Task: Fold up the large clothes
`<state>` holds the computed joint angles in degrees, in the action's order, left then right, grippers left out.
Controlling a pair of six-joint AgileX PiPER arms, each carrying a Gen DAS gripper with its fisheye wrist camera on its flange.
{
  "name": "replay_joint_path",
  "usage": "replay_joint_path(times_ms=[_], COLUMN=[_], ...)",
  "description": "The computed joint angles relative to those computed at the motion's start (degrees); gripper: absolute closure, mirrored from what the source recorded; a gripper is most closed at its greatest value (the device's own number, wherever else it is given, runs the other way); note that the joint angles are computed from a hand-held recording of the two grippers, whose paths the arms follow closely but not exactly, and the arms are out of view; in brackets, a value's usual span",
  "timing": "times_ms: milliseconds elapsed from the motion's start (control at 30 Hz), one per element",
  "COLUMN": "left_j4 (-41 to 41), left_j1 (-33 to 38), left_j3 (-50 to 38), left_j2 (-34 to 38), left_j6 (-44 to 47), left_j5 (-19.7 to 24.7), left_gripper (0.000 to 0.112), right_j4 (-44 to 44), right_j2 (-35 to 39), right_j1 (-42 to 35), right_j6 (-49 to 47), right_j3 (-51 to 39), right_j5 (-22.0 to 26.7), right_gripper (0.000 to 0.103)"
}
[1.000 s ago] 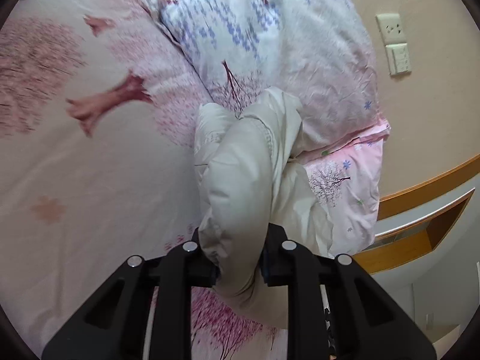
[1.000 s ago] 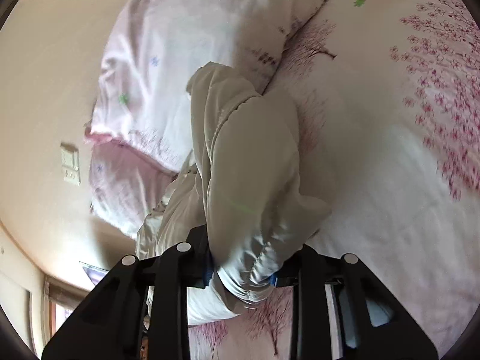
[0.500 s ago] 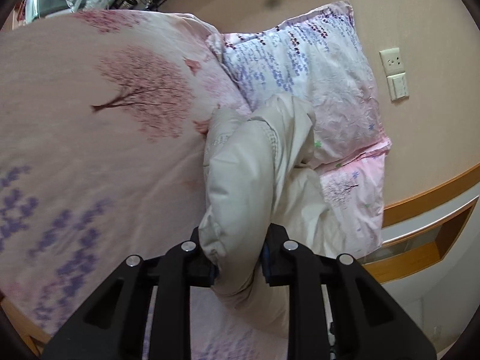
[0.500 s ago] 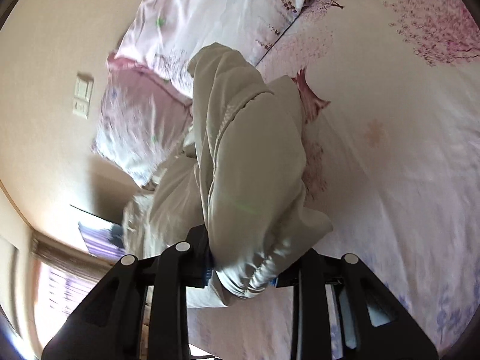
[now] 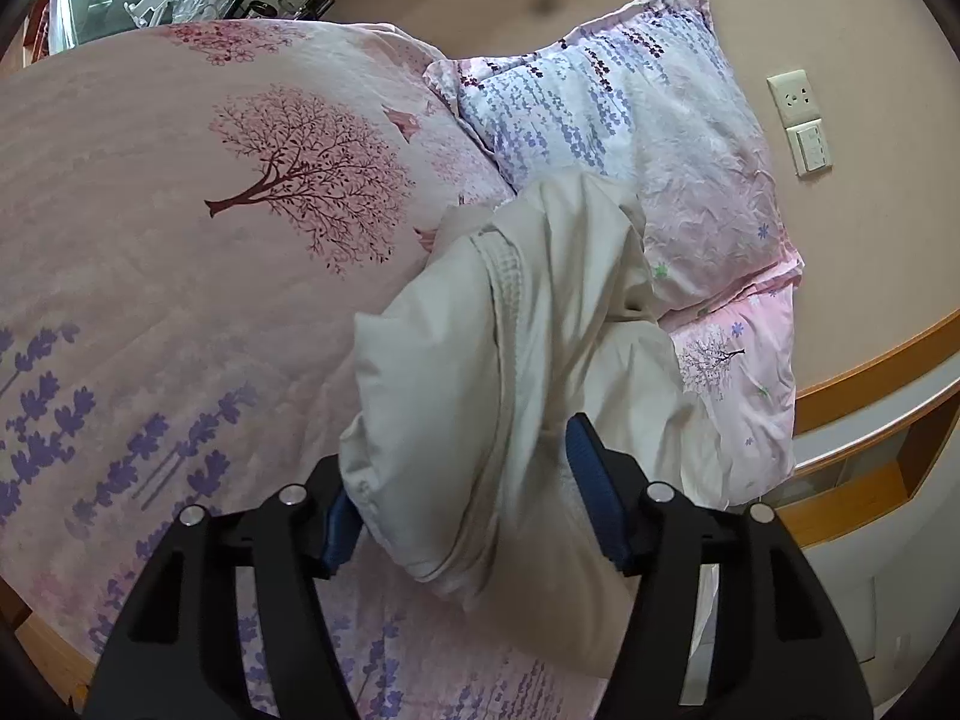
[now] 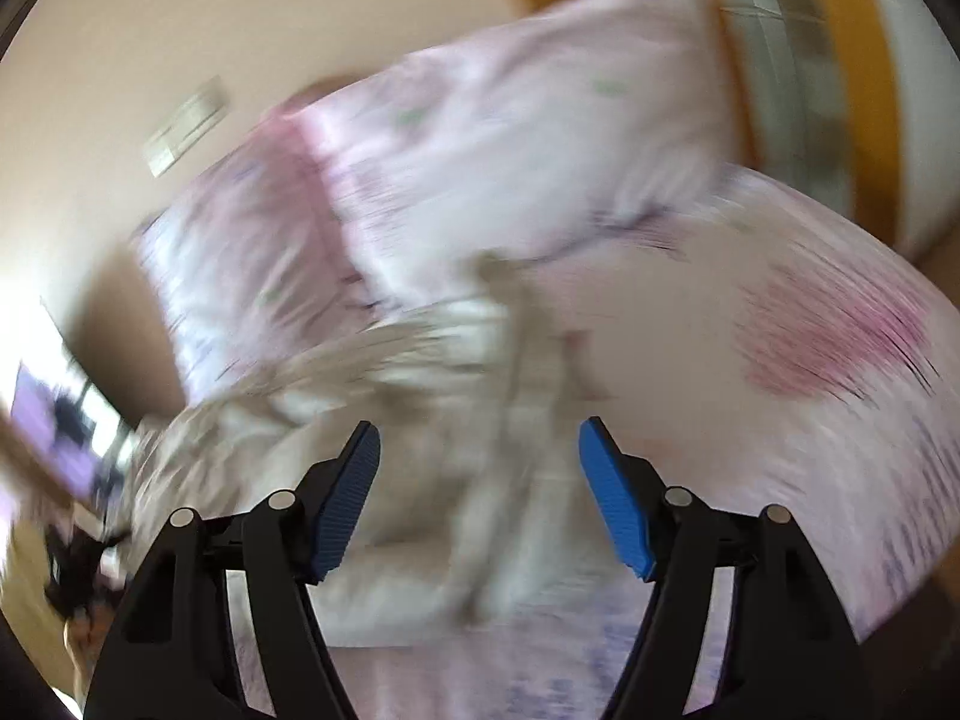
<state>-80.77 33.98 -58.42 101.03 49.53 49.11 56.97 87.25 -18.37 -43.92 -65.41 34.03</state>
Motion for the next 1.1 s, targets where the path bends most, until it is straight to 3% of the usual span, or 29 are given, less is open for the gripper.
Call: replay_joint_path(times_ms=[100,200,400,633,767,1100], left_j4=[-0.6,-1.1,-1.1,-2.6,-3.7,-6.9], left_j1=[-0.2,-0.3,-0.3,-1.1,-1.8,-4.9], left_j3=[0.4,0.9,0.7,1.1,1.4,0.2], left_j2=[-0.2,-0.6,-0.3,-0.3,-1.4,-5.5], left_j6=[0.3,0.6,0.8,1.4,2.2,7.2], left_j5=[-0.4,-0.7,-0.6,-2.1,-3.4,-4.3], left_gripper=[0.050,0.050,0.050,0.050,0.067,0.083], right_j4=[-6.9,-12.0,-24.9,-33.0,-36.6,-44.4], right_j2=[4.2,7.7,12.5,18.1,21.8,25.6], right_j1=[8.9,15.7,24.7,27.4,28.0,30.3], right_j6=[3.5,6.7,17.0,25.8,29.4,34.1], right_j3=[-7.5,-12.8,-20.5,-27.6,-30.8,-33.3], right_j5=[3.1,4.2,3.2,8.6,11.3,12.7], right_gripper=[0.061,0.073,0.074,0.074,0.073,0.072])
